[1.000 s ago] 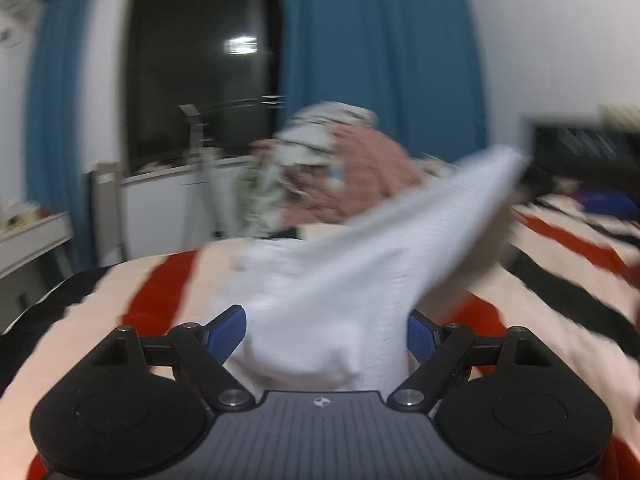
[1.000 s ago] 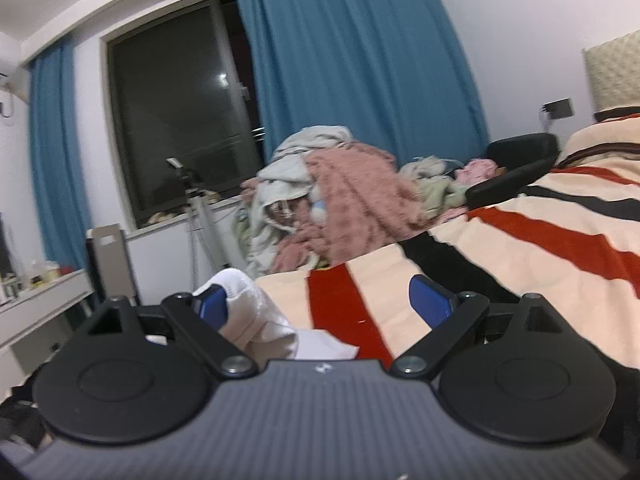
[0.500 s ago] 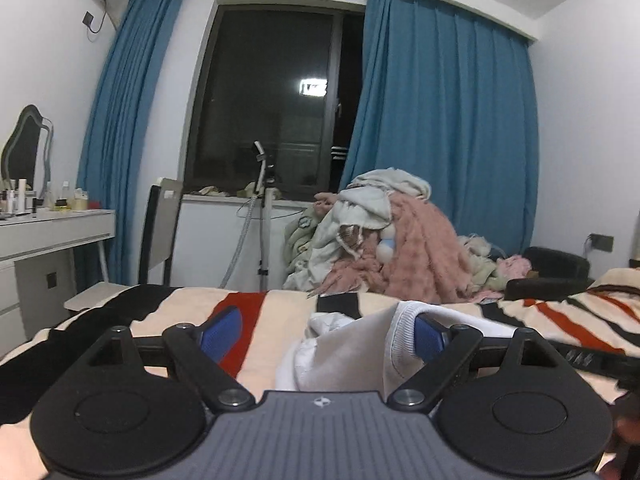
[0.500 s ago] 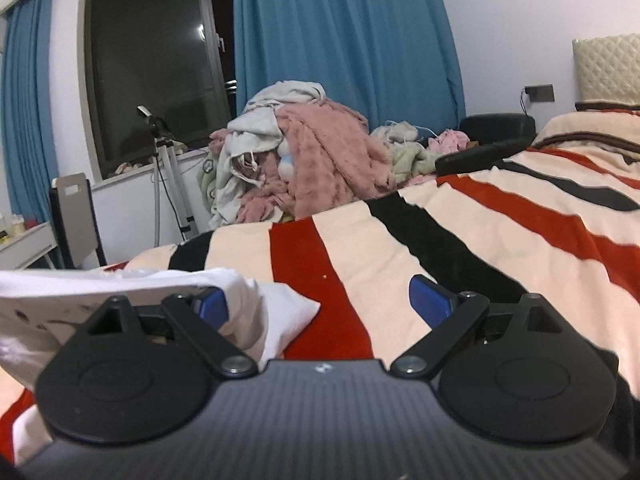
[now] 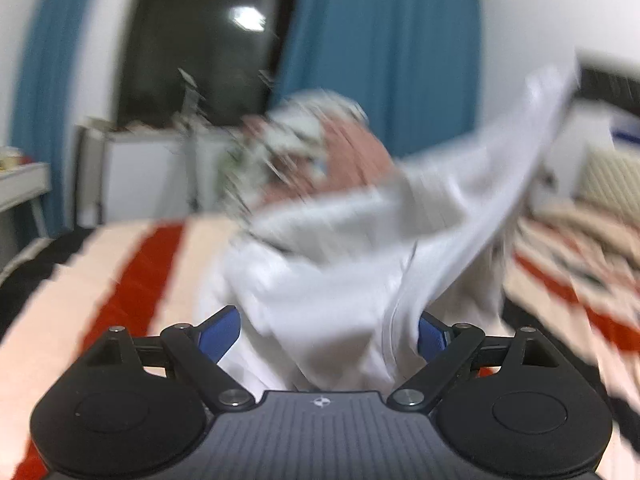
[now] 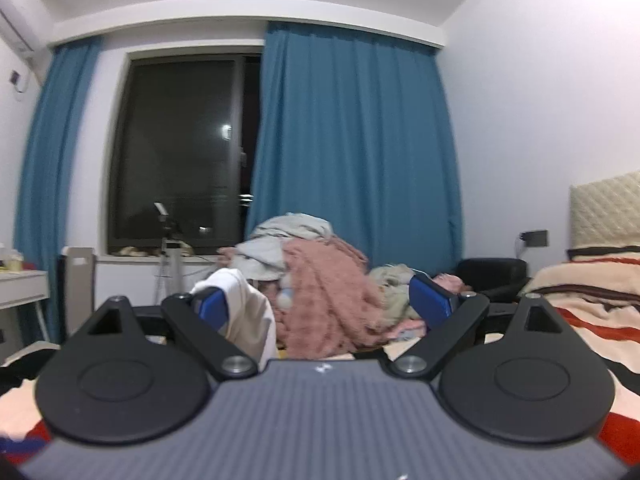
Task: Fold clothes
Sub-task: 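Grasp another part of the shirt with the right gripper while the left gripper holds it, then lift and shake the shirt open with both grippers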
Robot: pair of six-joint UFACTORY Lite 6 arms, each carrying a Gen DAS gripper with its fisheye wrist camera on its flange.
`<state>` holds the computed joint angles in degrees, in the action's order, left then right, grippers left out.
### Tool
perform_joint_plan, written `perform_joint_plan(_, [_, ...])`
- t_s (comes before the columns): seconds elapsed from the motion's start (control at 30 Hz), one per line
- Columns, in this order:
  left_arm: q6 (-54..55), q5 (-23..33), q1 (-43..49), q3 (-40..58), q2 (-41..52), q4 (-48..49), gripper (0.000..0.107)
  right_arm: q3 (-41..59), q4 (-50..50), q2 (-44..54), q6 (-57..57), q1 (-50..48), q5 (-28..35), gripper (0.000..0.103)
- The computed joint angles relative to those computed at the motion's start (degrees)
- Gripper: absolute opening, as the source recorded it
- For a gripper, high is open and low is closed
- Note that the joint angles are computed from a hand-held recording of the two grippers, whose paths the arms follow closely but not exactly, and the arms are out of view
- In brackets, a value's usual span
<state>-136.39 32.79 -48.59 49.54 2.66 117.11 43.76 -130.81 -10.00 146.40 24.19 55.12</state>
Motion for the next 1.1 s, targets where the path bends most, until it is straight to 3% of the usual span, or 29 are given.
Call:
perform_joint_plan(0.17, [5.89,2.36,-0.38,3.85,6.46,-10.28,0.089,-0.48,2.01,-0.85,0.07,-2.84,-1.93,0.093])
perform_joint_plan(0.4, [-9.79,12.42,3.08,-4.9,-5.32,-3.65,0.093,0.19,3.52,3.53,1.69,-8.89,-6.26,0.093])
perform_joint_plan(0.57, [-6.52,20.04,-0.04,-6.4,-8.1,-3.15,0.093,3.22,7.32,10.72,-3.03,-12.48,-16.52,0.093])
perform_joint_plan(0.73, [-4.77,18.51,-0.04,-6.28,-9.7,-4.68,0.092,8.76,13.74,19.26,-14.35,-14.88,-33.6,0.093])
perform_joint_plan(0.87, [-5.3,14.72,3.77,-4.61,-10.11,-3.33,0.092,5.11,4.24,16.36,0.08,-14.06,-28.0,0.093])
perform_joint_plan(0.97, [-8.05,12.84,4.62,-4.09,-9.74,-1.3,0.092,-1.12,-4.55,10.07,14.52,-13.61,-16.85,0.093])
perform_joint_plan(1.03, [-9.45,14.08,4.18,-4.98,-9.65,0.62,0.092,-3.39,-3.99,7.21,16.12,-12.11,-10.11,0.093])
perform_joint_plan(1.1, [-6.97,12.94,3.74,-4.7,-10.98,-2.55,0.092,-1.53,2.59,8.12,9.07,-9.47,-7.94,0.093])
